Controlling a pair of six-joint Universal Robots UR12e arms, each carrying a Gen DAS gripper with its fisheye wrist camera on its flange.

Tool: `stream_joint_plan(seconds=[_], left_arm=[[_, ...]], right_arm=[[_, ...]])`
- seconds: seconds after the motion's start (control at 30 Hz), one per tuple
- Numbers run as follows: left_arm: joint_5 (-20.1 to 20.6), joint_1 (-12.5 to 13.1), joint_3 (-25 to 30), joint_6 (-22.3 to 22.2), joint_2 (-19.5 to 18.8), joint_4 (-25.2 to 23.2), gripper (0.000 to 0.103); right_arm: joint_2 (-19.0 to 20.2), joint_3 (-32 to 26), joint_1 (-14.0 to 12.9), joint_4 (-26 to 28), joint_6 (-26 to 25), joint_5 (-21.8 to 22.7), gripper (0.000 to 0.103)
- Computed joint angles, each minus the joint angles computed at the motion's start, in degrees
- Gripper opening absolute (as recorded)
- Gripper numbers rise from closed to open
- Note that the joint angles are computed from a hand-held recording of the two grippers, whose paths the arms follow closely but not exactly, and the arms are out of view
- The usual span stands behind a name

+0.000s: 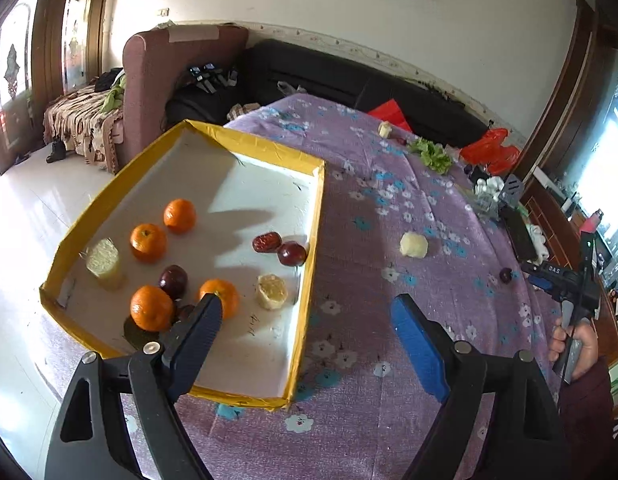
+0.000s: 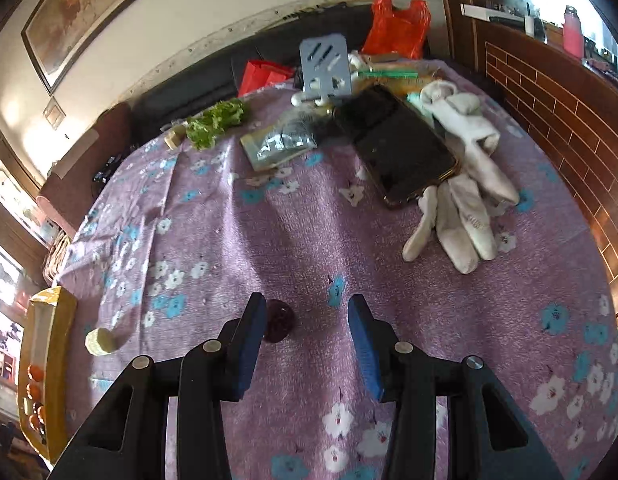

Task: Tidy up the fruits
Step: 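Move right tool back to the table and grasp the dark plum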

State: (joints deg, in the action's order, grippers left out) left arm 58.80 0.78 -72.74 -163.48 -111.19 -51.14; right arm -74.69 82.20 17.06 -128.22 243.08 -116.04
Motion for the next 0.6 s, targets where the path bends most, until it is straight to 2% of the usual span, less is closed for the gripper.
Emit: stream_joint_plan(seconds=[0.1, 0.2, 0.27, 0.33, 0.37, 0.4, 0.5, 0.6], left_arm=[[0.4, -0.3, -0.4, -0.1, 0.3, 0.8, 0.086], [1.9, -0.9, -0.7, 0.7, 0.4, 1.4, 0.086], [3.2, -1.6, 0.2, 1.4, 0.0, -0.1, 0.086], [2.3, -2.4, 1.4, 2.1, -0.6, -1.5, 0.086], [1.8, -3.0, 2.5, 2.7, -1.1, -2.6, 0.086], [1.7, -3.7, 3.9, 3.5, -1.9, -4.7, 0.086], [2.1, -6.0, 8.3, 5.3, -4.5, -10.9, 0.086], [3.3, -8.6, 10.9, 6.5, -6.9, -11.1, 0.086]], right_arm=[[1.5, -0.6, -0.1, -2.0, -1.4, 1.0, 0.046], [3.6, -2.6, 0.2, -0.3, -2.8, 0.5, 0.046], [4.5, -3.2, 0.6, 1.0, -2.7, -0.7, 0.046], [5.0, -3.7, 1.1, 1.5, -3.7, -3.1, 0.045], [5.1, -3.7, 1.3, 1.6, -3.9, -3.5, 0.032], [5.2, -3.7, 1.4, 1.4, -4.1, -3.7, 0.031], [4.7, -2.5, 1.5, -0.8, -4.5, -3.8, 0.031], [4.4, -1.7, 1.4, -2.6, -4.6, -3.4, 0.031]])
